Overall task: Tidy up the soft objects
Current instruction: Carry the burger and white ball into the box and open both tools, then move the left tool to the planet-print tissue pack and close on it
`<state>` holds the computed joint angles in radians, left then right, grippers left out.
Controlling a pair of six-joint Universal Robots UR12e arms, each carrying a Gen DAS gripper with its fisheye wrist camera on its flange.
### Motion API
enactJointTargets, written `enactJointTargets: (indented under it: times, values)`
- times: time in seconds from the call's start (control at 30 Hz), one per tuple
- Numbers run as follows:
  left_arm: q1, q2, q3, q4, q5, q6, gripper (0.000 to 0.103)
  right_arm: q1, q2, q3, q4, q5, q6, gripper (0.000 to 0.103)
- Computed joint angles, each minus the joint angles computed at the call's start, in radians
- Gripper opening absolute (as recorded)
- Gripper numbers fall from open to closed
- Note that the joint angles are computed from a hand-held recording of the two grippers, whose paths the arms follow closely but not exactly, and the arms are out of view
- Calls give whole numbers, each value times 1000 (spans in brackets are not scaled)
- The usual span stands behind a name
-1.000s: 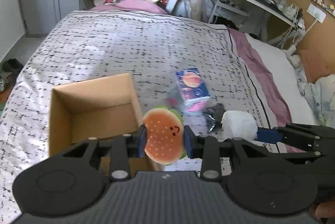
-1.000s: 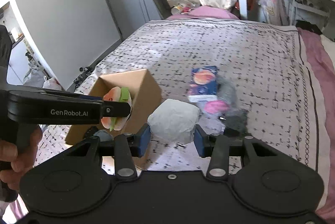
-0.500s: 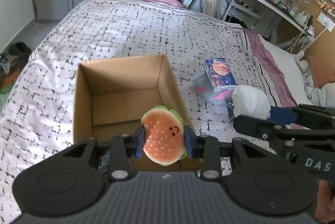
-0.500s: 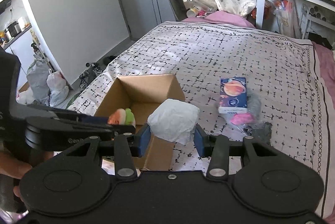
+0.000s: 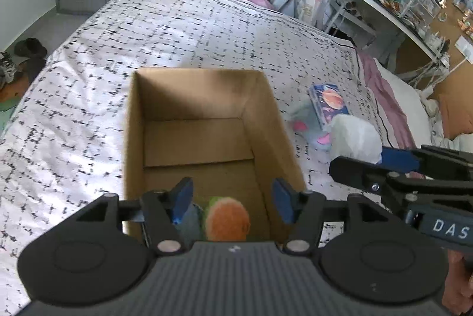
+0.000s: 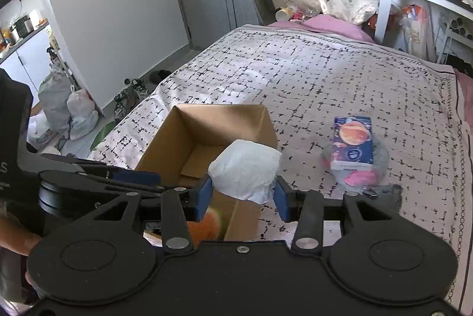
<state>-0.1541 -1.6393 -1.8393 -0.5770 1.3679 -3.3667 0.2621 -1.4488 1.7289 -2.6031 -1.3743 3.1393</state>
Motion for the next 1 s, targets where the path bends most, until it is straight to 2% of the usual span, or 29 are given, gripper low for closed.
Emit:
enactJointTargets:
  times: [0.37,0.5,0.6,0.63,0.73,0.9,1.0]
  values:
    - [20,34,-18,25,52,-2,69,13,19,-19,53,37,-1,47]
    - [9,45,-20,42,106,-27,77,8,10,-6,47,40,13,64]
    - [-5,47,-19,61,145,-19,79,-1,-1,4,39,42,26,77]
    - [-7,48,-17,58,147,-16,79,-5,-7,10,29,42,30,84]
    - [-8,51,-15,55,136,-18,79,-18,-26,34,-5,33,26,99]
    - [-38,44,2,49,170,7,79,-46,-56,66,-6,15,34,101]
    - [-51,38,14,47,154,2,79,-67,-74,90,-24,15,49,103]
